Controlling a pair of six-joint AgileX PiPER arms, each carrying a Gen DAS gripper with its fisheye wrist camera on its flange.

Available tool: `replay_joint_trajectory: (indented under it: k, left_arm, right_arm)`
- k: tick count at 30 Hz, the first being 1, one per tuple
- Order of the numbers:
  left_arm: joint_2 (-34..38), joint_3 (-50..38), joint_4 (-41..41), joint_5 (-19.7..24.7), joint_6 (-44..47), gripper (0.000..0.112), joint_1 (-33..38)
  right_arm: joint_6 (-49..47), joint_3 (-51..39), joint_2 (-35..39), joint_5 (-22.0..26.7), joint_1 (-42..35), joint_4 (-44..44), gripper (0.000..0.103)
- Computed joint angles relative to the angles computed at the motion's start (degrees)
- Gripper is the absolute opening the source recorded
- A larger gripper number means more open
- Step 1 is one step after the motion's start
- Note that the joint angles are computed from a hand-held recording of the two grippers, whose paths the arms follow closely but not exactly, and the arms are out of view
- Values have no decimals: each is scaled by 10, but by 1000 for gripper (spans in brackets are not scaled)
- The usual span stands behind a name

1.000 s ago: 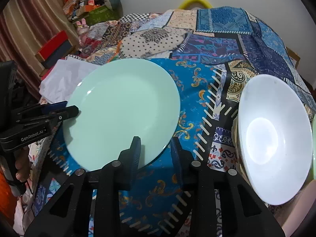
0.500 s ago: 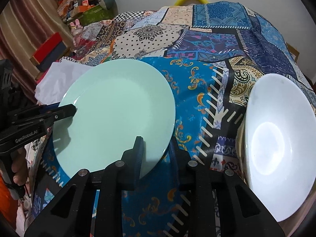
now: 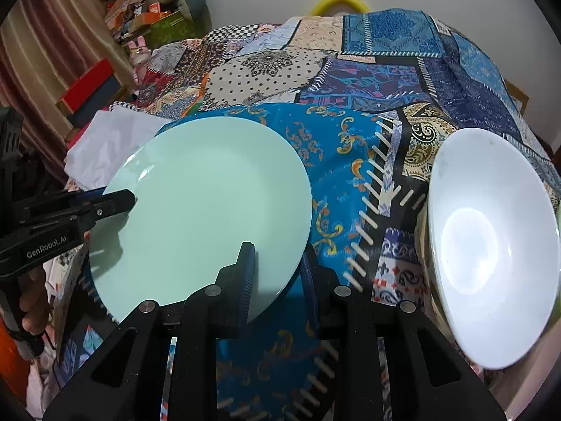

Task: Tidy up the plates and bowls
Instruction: 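Lift the mint-green plate with the left gripper and carry it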

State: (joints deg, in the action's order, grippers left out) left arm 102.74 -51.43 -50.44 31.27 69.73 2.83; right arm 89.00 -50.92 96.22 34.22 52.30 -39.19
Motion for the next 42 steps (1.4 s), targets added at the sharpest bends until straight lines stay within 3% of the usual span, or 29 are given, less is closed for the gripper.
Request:
replay_joint_trajectory:
  k: [19,30,42]
  left_arm:
    - [-157,123,-20,51,63,26,72]
    - [-311,178,14,135,41,26,120]
    - [-503,225,78,231,-43,26,134]
  right_arm:
    - [109,22,-60,71,113,-55,24]
    - [168,19,-115,186,225,-71,24]
    - [251,28,-168,312,365,-75,24]
